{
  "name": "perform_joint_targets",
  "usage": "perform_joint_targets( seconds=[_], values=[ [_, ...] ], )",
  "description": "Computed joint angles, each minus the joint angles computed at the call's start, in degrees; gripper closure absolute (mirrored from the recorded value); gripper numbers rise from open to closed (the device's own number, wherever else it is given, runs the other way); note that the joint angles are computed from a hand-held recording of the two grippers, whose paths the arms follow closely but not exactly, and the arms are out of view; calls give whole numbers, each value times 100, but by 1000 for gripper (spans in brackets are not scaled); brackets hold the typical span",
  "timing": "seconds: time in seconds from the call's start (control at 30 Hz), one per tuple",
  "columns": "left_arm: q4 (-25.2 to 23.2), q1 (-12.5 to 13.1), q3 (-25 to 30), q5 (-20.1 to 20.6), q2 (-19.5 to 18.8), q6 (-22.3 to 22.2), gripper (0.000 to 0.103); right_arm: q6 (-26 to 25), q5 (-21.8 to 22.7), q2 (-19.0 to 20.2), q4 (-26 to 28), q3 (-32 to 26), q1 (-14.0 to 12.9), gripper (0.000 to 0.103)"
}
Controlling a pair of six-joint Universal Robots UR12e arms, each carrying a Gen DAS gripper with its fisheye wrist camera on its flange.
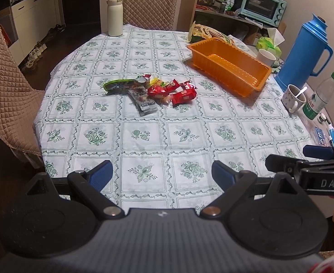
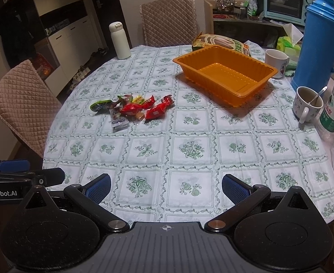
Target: Organize snacks
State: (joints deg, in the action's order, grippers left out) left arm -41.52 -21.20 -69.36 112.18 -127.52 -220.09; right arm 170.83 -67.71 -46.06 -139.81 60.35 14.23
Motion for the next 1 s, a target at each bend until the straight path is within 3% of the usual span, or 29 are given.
perform_joint_targets(
  seconds=[0.33, 0.63, 0.8, 1.0],
  values=[
    [-195, 0, 135, 140, -98, -454, 10, -37, 116, 198, 10, -212, -106, 0],
    [-333, -48, 272, 565, -253, -730, 11, -295, 408, 473, 76, -483, -245, 0],
    [-497, -4, 408, 627, -377, -670, 17, -156, 645, 646, 5, -659, -288, 0],
    [-226, 126, 525, 524, -571, -314, 21, -45, 758, 858, -93, -905, -264, 0]
  ],
)
